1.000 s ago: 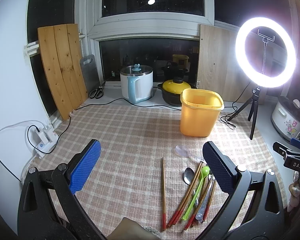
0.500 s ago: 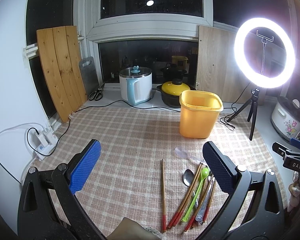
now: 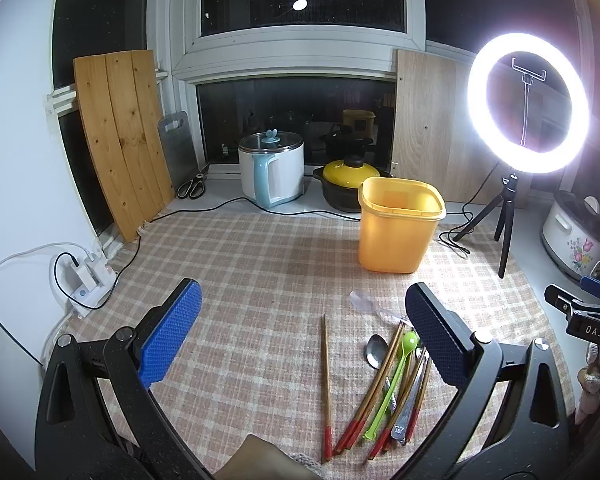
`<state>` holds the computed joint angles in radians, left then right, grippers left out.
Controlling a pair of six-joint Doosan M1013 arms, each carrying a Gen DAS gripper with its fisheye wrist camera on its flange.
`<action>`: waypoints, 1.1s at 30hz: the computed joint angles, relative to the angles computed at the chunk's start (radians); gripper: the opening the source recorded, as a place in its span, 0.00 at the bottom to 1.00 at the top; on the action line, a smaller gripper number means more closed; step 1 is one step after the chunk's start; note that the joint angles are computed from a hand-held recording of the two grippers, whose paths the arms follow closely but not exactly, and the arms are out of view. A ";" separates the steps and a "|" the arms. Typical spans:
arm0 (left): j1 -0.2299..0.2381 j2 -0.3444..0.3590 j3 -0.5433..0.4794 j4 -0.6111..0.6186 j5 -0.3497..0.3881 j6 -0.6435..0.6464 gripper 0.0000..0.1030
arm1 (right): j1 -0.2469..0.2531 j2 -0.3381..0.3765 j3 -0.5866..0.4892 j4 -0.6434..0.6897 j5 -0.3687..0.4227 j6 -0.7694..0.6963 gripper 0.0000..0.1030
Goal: Organize utensils
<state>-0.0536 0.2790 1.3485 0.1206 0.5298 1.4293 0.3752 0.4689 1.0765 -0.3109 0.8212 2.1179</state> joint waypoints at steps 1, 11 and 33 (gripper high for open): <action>-0.001 0.001 -0.001 0.001 0.002 -0.001 1.00 | 0.000 -0.001 0.002 -0.001 0.000 0.000 1.00; 0.000 0.000 0.000 -0.004 0.001 0.003 1.00 | 0.001 0.003 -0.007 0.003 0.011 0.001 1.00; -0.002 0.011 0.006 -0.001 0.005 0.003 1.00 | -0.010 0.026 -0.036 0.038 0.043 -0.024 1.00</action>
<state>-0.0560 0.2900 1.3541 0.1201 0.5350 1.4323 0.3655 0.4946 1.0401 -0.2729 0.8645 2.0941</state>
